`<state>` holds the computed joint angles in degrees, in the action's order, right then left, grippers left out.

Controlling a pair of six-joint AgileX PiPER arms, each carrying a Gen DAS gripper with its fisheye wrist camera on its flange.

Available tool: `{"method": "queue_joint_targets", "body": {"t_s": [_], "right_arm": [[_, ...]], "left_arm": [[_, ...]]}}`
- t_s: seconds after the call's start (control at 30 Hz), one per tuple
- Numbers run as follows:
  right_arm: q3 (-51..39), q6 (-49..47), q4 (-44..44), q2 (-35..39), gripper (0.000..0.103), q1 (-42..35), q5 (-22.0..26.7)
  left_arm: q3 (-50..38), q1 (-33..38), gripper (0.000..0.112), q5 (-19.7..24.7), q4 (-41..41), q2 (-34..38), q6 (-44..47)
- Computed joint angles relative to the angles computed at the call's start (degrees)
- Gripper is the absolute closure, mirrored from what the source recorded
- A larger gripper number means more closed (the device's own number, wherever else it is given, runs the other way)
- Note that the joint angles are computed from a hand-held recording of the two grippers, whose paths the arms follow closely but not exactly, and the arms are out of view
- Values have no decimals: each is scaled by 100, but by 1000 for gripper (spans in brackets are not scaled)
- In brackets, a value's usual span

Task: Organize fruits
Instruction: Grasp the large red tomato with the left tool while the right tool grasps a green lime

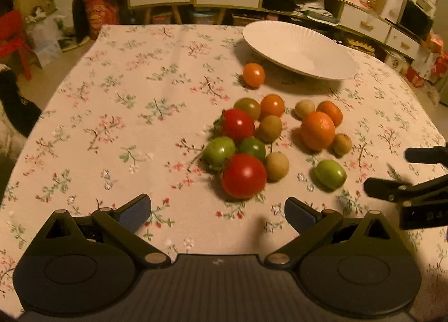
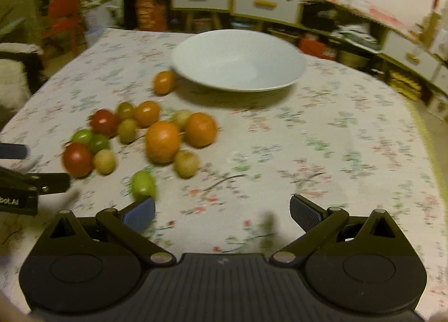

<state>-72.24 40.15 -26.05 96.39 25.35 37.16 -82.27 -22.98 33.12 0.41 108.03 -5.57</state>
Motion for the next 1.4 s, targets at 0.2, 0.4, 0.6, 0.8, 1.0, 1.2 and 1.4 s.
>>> {"method": "queue_joint_targets", "body": {"t_s": [0.2,0.4,0.6,0.8,1.0,1.2,1.4], "right_arm": [[226,-529,422,-38,3,7,-430],[373,-1045,940,-7,18,-79,-831],[530,-1214,809,57,38,-19,-1329],[726,-1658,1306,48,44,-126,-1840],[758,-830,252,136,51,30,-1930],[732,-543,-138,218,56,63,-1995],[726,-684,17,237,60,29,-2070]], "left_arm": [[206,109,15,-254,-821,-81,849],[480,237,26,-523,-1736,-73,1644],[912,280,37,-1081,-2806,-147,2616],[1114,199,39,-1642,-2830,-116,2625],[1233,1,51,-2266,-2060,-21,2062],[1268,-42,66,-2429,-2145,-1,2249],[1175,16,74,-2272,-2309,13,2316]]}}
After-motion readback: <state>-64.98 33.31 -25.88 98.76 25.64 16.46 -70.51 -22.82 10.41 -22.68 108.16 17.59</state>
